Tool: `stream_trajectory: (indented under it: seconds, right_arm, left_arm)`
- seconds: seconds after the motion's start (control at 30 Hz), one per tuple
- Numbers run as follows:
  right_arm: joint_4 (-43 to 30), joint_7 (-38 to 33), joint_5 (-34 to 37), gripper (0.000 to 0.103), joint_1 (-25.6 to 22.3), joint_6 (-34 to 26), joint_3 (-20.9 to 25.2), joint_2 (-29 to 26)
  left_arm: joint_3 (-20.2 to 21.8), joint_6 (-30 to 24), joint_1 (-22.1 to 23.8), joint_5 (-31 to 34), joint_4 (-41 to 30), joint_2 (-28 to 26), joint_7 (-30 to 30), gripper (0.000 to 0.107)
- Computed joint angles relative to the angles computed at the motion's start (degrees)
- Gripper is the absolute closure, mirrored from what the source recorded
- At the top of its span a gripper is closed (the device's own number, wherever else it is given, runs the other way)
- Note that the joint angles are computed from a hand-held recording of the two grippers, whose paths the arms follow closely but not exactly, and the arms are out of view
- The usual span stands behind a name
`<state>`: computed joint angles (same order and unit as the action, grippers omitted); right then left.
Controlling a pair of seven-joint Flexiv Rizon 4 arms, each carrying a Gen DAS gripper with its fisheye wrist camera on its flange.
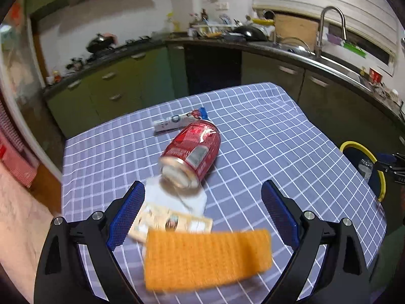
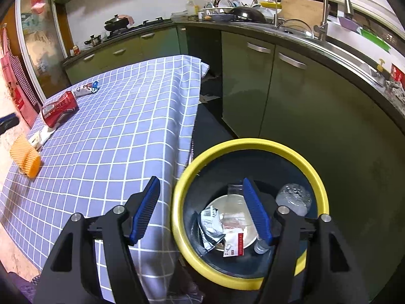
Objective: Collect trash
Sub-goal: 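Grasp the red Coca-Cola can with the left tool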
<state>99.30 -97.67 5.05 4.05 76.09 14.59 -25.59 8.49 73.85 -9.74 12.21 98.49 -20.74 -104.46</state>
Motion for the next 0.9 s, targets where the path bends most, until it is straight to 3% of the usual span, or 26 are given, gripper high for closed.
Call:
stream_trajectory:
  seconds: [0.03,0.2,0.53,0.8,0.87,0.9]
  right_arm:
    - [-0.2,0.1,-0.1,0.039,0.2,-0.2,0.0,-0.1]
    - [-0.8,0.6,-0.7,0.039,1.1,-0.9,-0.3,-0.6]
    - [-2.5,0.2,-1.0,0.039,2.2,-3.0,0.3,-1.6]
    - [-3.4,-1.1,-0.2,0.039,2.5,-4.2,0.8,-2.0]
    - [-3.2,-1.5,0.3,0.039,2.4,-4.0,1.0,-1.8]
    - [-3.2,-1.6,0.4,0.039,2.4,-4.0,1.0,-1.7]
  left_arm:
    - [-2.5,0.0,2.4,-2.8,-0.6,-0.9,3.5,0.015]
    - [-5.1,-3.2,5.2,-8.5,-6.9,-6.4,11.6,0.015]
    - [-3.9,-12.7,6.1,-12.4,-18.9,-15.4,16.5,0.015]
    - [-3.3,-15.5,5.2,-11.1,-23.3,-18.3,19.8,0.015]
    - [-2.9,-16.3,4.5,-10.0,-24.4,-18.8,20.3,0.02]
    - [-2.9,-17.1,4.4,-9.8,-25.0,-19.0,20.7,0.033]
